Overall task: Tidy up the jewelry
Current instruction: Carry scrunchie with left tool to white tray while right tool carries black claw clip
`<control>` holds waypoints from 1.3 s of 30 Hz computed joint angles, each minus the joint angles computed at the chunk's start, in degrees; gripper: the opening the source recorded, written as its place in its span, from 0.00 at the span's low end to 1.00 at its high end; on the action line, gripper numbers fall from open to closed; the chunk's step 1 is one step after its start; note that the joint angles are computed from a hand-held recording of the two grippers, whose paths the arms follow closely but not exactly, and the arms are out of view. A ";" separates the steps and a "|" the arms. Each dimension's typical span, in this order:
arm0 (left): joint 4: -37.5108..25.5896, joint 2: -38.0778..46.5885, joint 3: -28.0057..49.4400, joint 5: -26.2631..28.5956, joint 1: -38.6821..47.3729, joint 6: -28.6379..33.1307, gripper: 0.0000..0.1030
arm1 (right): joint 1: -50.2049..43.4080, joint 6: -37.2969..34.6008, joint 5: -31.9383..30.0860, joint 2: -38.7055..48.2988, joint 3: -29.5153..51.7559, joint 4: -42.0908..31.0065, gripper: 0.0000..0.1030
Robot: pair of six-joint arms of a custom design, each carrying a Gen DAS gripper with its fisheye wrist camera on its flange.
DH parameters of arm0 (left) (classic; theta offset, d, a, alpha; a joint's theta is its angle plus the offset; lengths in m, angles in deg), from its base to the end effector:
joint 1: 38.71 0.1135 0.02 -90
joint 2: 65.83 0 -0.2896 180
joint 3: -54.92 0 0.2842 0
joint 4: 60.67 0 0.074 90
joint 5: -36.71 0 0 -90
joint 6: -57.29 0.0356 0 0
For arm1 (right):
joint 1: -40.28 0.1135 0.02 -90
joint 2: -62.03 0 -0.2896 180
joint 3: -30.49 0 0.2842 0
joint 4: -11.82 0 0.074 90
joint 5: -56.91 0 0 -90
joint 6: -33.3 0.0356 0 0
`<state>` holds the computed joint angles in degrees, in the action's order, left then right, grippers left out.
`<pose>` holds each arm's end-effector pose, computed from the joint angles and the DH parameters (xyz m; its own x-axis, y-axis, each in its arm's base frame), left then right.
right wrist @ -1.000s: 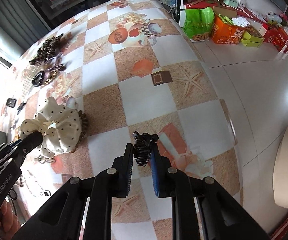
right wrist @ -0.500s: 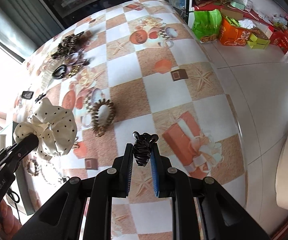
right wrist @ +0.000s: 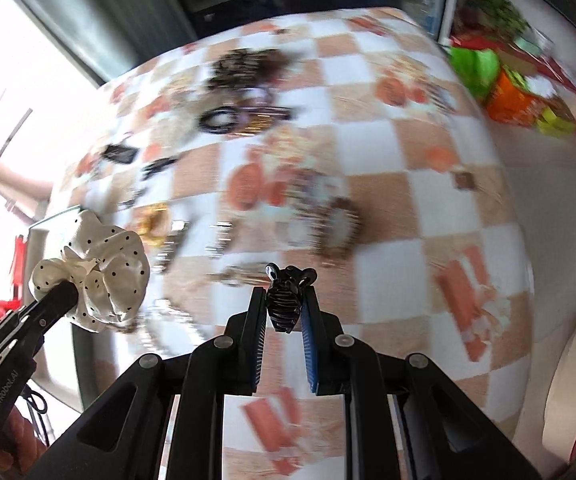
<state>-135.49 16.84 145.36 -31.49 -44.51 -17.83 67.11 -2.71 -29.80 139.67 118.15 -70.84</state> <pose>0.3035 -0.0441 0.3406 -0.8243 0.3234 -0.4647 0.4652 0.8547 -0.2304 0.2424 0.1203 0.3413 -0.8529 0.4736 -0.2197 0.4330 0.8768 0.2092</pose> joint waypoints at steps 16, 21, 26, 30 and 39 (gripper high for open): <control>-0.73 4.91 2.92 0.40 26.25 8.16 0.10 | 11.58 -8.69 -4.73 30.45 34.50 1.16 0.18; 1.67 8.49 2.95 -2.11 30.66 7.73 0.10 | 13.58 -10.91 -8.04 40.84 47.52 -1.38 0.18; 4.70 11.92 1.83 -6.57 32.11 7.30 0.10 | 14.78 -12.24 -11.59 50.94 59.96 -5.00 0.18; 7.68 13.62 0.64 -8.73 32.23 7.00 0.10 | 15.52 -12.74 -13.84 59.77 70.97 -9.42 0.18; 11.63 15.32 0.20 -12.73 30.02 5.73 0.11 | 15.31 -12.21 -13.54 69.67 83.28 -15.15 0.18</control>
